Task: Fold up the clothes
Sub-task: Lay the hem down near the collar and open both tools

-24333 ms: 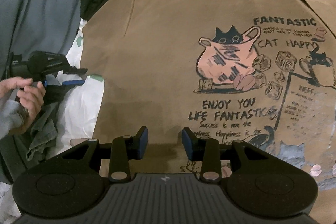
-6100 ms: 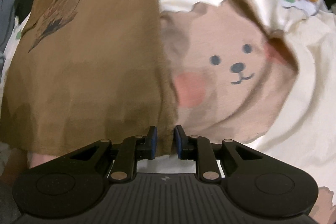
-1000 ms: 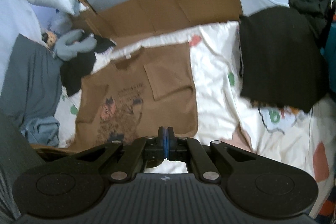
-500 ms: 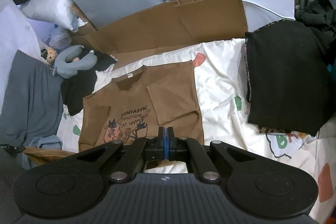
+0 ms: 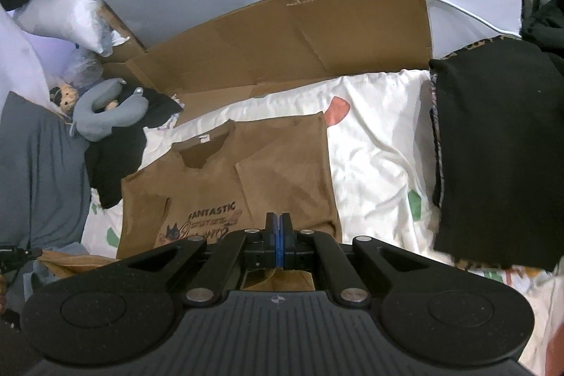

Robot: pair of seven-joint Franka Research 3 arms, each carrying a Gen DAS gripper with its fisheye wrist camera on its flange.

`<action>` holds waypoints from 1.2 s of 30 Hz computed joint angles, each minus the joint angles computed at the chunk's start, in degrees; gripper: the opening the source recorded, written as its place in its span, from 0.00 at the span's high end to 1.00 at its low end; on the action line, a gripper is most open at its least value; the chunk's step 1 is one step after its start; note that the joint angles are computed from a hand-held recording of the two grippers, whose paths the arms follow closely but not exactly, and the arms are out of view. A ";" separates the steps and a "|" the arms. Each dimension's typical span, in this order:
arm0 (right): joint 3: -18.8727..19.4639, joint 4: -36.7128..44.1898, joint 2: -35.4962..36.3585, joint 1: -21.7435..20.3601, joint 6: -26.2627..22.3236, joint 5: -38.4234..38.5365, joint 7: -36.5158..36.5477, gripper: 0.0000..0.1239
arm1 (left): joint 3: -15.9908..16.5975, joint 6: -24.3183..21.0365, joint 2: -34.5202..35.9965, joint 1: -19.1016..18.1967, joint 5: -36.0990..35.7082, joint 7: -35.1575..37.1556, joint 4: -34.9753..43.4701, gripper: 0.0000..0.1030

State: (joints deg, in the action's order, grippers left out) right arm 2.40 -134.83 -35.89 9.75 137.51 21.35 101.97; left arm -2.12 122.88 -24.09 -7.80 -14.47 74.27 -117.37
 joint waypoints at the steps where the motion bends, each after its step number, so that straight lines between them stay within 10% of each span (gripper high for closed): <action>1: -0.06 0.28 1.27 0.07 0.74 0.07 -0.33 1.00 | -0.14 0.55 1.20 0.00 0.22 0.18 0.47 0.96; 32: -1.41 9.17 32.77 0.73 19.43 6.19 -8.38 0.99 | -6.87 12.36 30.45 3.56 11.73 -5.28 14.29 0.91; 36: -1.51 6.46 30.06 1.01 22.34 8.51 -9.88 0.75 | -7.08 10.93 29.14 3.71 12.58 -3.64 13.87 0.83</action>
